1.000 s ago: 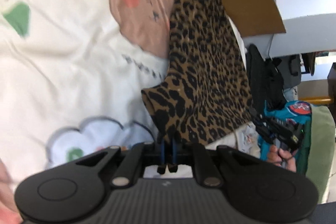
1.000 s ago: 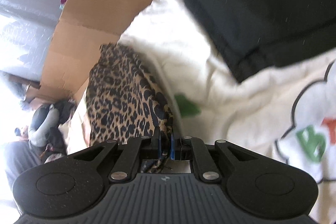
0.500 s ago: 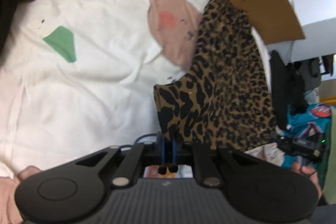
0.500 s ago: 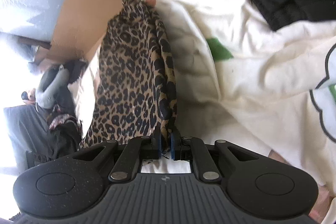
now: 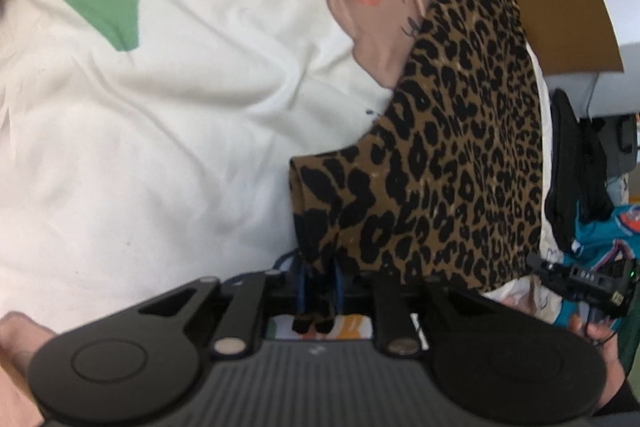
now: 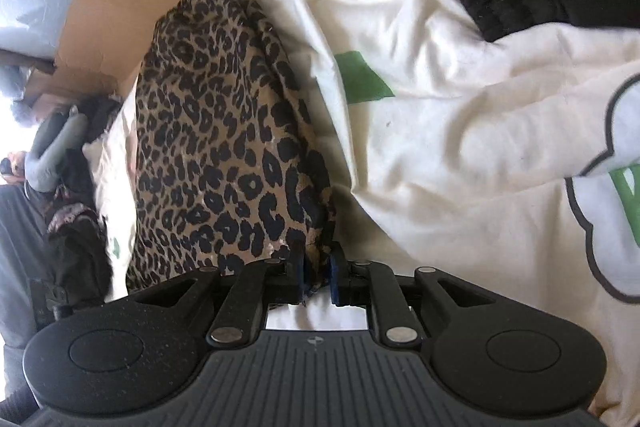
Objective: Fold clothes
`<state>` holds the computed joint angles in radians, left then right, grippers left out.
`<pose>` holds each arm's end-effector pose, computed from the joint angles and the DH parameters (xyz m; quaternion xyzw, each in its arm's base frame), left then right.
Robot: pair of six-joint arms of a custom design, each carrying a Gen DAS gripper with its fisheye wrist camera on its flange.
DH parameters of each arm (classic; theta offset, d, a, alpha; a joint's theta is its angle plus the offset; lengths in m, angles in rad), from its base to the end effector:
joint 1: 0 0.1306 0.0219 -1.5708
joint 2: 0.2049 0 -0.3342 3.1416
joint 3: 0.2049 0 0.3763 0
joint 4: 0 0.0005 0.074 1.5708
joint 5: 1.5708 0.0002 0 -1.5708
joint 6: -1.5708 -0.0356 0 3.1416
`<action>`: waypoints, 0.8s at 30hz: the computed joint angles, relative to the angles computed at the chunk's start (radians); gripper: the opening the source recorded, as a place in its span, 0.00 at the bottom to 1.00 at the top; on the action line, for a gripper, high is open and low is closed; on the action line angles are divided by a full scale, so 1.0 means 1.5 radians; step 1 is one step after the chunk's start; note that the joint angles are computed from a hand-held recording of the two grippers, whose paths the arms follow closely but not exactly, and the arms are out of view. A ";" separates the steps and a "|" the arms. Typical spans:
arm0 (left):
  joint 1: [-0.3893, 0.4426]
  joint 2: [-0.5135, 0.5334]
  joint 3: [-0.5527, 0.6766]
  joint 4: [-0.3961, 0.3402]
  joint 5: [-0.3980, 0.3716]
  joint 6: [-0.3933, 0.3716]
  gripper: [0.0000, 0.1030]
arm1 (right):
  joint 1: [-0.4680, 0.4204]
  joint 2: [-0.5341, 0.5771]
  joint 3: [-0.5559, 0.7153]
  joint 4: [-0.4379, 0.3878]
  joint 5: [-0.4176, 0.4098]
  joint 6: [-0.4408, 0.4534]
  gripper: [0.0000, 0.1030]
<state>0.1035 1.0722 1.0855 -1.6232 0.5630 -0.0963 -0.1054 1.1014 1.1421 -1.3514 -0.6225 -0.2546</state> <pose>0.2976 0.0113 0.3515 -0.0089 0.9604 -0.2782 0.0090 0.3371 -0.0153 0.3690 0.1299 0.9358 0.3120 0.1005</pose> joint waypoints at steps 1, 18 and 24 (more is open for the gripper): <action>0.004 0.000 -0.001 0.003 0.010 0.006 0.32 | 0.003 0.004 0.003 -0.002 0.002 0.007 0.23; 0.049 0.006 -0.034 0.030 0.087 0.024 0.26 | 0.006 0.098 0.055 -0.025 -0.041 0.108 0.32; 0.029 0.011 -0.031 0.035 0.072 0.027 0.09 | 0.012 0.109 0.065 -0.034 -0.038 0.127 0.06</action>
